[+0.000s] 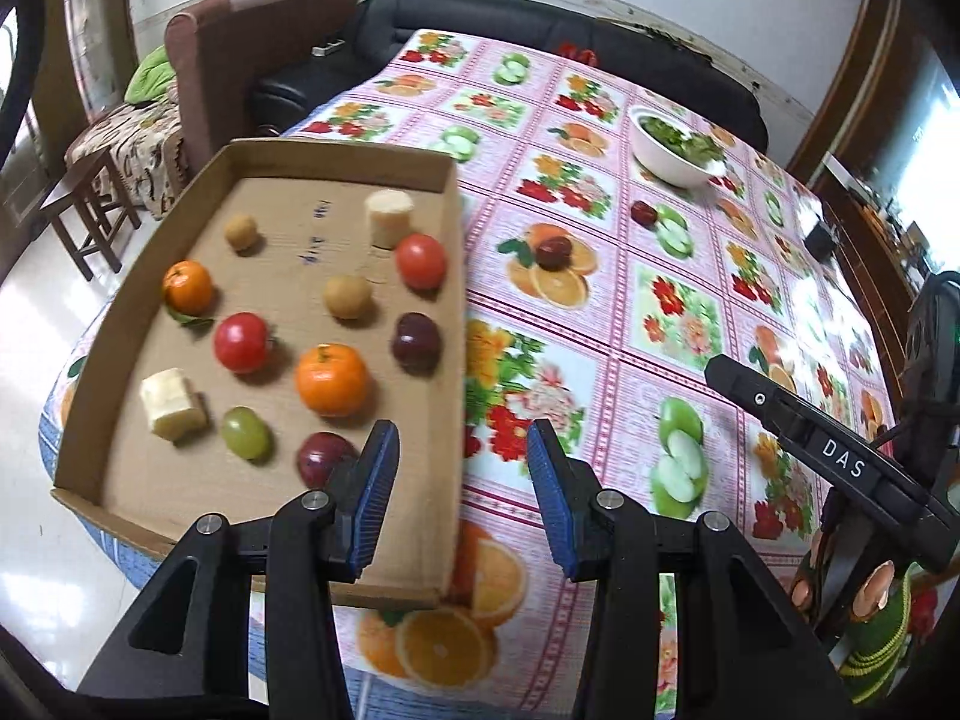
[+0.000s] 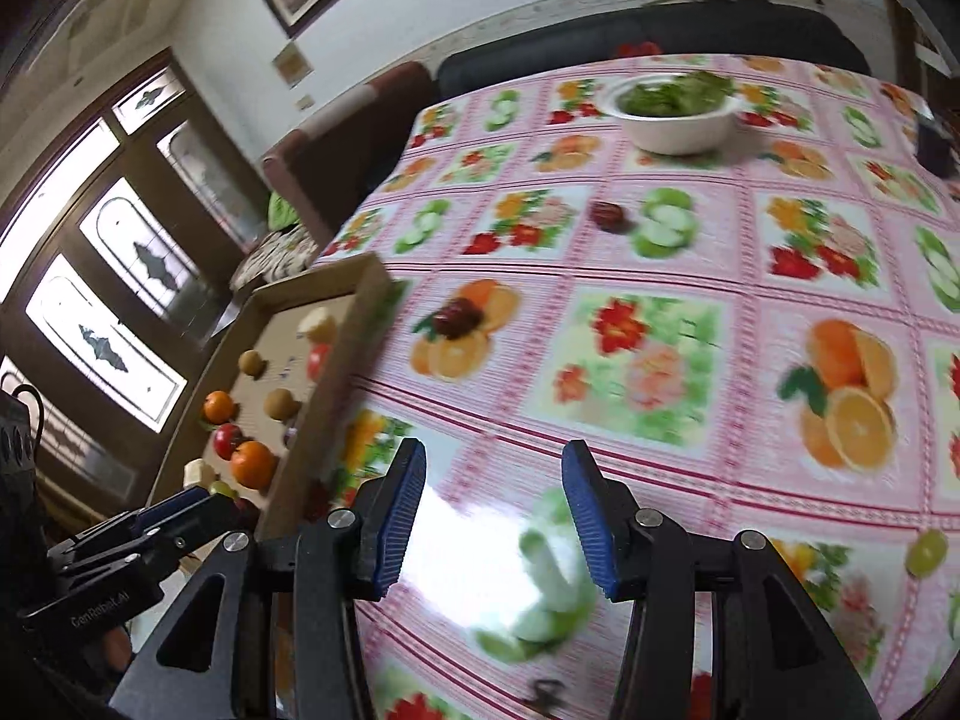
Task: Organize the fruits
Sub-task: 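Grasp a red date with the left tool while the right tool grasps another green grape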
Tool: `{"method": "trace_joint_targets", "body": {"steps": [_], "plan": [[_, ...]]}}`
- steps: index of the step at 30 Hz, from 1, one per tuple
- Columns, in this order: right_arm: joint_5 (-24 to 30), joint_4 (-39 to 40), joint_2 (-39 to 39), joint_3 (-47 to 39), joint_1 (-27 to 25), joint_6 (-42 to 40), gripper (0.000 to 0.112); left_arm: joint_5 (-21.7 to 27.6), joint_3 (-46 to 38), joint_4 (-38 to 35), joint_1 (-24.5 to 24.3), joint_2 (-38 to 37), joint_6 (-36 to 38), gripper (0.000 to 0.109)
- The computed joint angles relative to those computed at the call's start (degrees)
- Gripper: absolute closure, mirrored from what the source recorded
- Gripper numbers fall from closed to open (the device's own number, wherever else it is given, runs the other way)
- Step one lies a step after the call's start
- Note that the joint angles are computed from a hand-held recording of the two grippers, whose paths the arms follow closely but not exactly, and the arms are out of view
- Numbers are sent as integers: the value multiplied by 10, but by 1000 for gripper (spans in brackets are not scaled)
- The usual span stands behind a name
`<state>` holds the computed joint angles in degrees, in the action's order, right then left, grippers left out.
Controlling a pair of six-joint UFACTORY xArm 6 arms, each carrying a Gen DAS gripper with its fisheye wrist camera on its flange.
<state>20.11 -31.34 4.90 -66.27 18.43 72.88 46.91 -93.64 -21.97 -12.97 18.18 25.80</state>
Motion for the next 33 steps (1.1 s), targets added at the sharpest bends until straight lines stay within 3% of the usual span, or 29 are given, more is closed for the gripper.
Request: {"method": "trace_joint_targets", "body": {"steps": [12,15,21,27,33], "plan": [[24,-85,-115,128,-16,112,62,24,5,-13,-31,-5,19,66],[55,-115,-155,159,-15,146,62,27,1,-13,-36,-2,20,66],[184,-179,-268,235,4,237,62,35,-12,-7,-44,10,15,66],[200,-152,-320,292,-5,233,62,45,-35,2,-53,28,6,66],[206,-133,-280,269,-8,192,62,55,-126,22,-66,90,-21,66]]}}
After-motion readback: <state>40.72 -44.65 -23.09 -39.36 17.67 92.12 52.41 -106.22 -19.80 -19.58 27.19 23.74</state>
